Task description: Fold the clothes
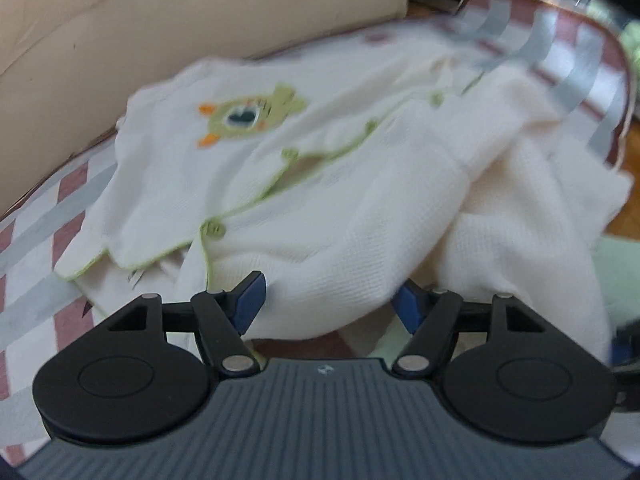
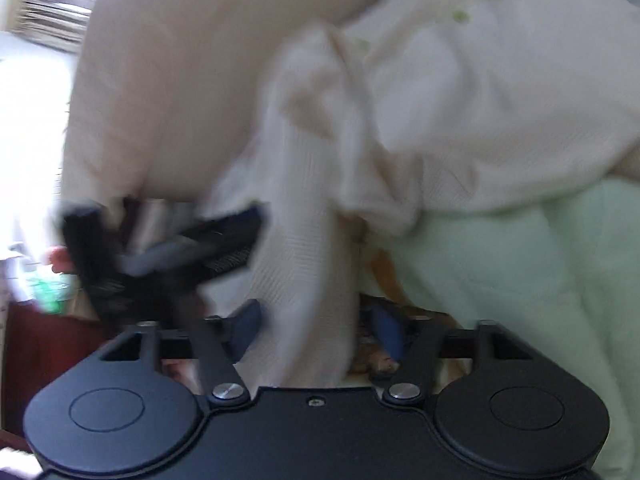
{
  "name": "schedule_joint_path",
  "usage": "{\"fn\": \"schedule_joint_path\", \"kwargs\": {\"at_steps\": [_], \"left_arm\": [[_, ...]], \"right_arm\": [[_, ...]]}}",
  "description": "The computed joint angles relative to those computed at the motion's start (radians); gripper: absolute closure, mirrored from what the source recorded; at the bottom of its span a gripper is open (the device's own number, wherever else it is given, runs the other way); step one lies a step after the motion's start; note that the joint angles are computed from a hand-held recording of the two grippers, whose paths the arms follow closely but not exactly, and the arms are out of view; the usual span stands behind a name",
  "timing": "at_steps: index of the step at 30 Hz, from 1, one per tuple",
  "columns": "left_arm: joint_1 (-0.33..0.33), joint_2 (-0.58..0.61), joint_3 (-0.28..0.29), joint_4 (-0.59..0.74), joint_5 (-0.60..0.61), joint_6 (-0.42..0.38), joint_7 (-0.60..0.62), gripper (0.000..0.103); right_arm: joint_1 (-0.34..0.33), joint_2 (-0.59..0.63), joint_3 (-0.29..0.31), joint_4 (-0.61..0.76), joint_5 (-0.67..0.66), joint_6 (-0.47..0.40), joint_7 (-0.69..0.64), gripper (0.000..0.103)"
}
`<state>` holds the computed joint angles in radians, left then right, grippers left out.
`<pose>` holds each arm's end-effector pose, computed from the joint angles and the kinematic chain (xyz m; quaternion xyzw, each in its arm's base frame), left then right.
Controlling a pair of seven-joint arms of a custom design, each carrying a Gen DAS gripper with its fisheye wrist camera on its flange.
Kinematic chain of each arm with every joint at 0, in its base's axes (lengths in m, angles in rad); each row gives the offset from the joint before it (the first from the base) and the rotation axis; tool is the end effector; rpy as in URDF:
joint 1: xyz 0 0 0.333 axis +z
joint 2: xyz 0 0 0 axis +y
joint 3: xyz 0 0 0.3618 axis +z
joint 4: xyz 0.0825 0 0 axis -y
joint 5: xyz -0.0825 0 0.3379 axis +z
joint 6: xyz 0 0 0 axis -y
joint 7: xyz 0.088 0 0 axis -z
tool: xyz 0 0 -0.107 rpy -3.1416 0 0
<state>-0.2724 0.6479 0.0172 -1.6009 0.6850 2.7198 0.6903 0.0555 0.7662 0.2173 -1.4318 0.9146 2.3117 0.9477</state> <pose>0.6909 -0.2070 0.3620 -0.6918 0.6555 -0.1684 0.2519 0.7163 0.1722 0.3260 -0.7087 0.5731 0.1953 0.3622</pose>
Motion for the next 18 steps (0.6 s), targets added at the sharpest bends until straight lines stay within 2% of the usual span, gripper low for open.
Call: {"fn": "schedule_joint_path", "kwargs": {"at_steps": [2,3,6,7,8,10,11,14,16,18], "left_arm": [[-0.008,-0.002,0.003,0.002,-0.009,-0.044,-0.010,0.036],[-0.010,-0.009,0.004,-0.006,-0.008,-0.053,-0.018,0.036],[-0.019,-0.040,0.032,-0.055,0.040,-0.031,-0.076,0.036],[-0.010,-0.046,0.029,-0.065,0.042,-0.023,-0.088,0.036],[-0.002,-0.052,0.027,-0.075,0.043,-0.015,-0.099,0.036],[0.017,-0.059,0.016,-0.088,0.033,0.003,-0.117,0.036],[0.019,-0.063,0.017,-0.096,0.041,0.029,-0.126,0.036],[0.018,-0.074,0.021,-0.114,0.071,0.106,-0.139,0.036],[0.009,-0.073,0.024,-0.109,0.095,0.145,-0.121,0.035],[-0.026,-0.060,0.048,-0.077,0.138,0.143,-0.105,0.035]], "right_arm": [[0.037,-0.031,-0.013,-0.035,-0.027,0.101,-0.049,0.097],[0.038,-0.068,0.000,-0.079,-0.011,0.188,-0.134,0.097],[0.035,-0.181,0.051,-0.203,0.071,0.524,-0.432,0.097],[0.020,-0.204,0.087,-0.225,0.117,0.644,-0.541,0.097],[0.023,-0.213,0.095,-0.230,0.122,0.736,-0.597,0.097],[0.058,-0.216,0.063,-0.229,0.058,0.890,-0.617,0.097],[0.082,-0.210,0.023,-0.213,0.020,0.912,-0.594,0.097],[0.144,-0.185,-0.098,-0.144,-0.074,0.878,-0.497,0.097],[0.122,-0.176,-0.072,-0.131,-0.114,0.907,-0.513,0.097],[0.047,-0.186,0.032,-0.162,-0.149,0.977,-0.577,0.097]]}}
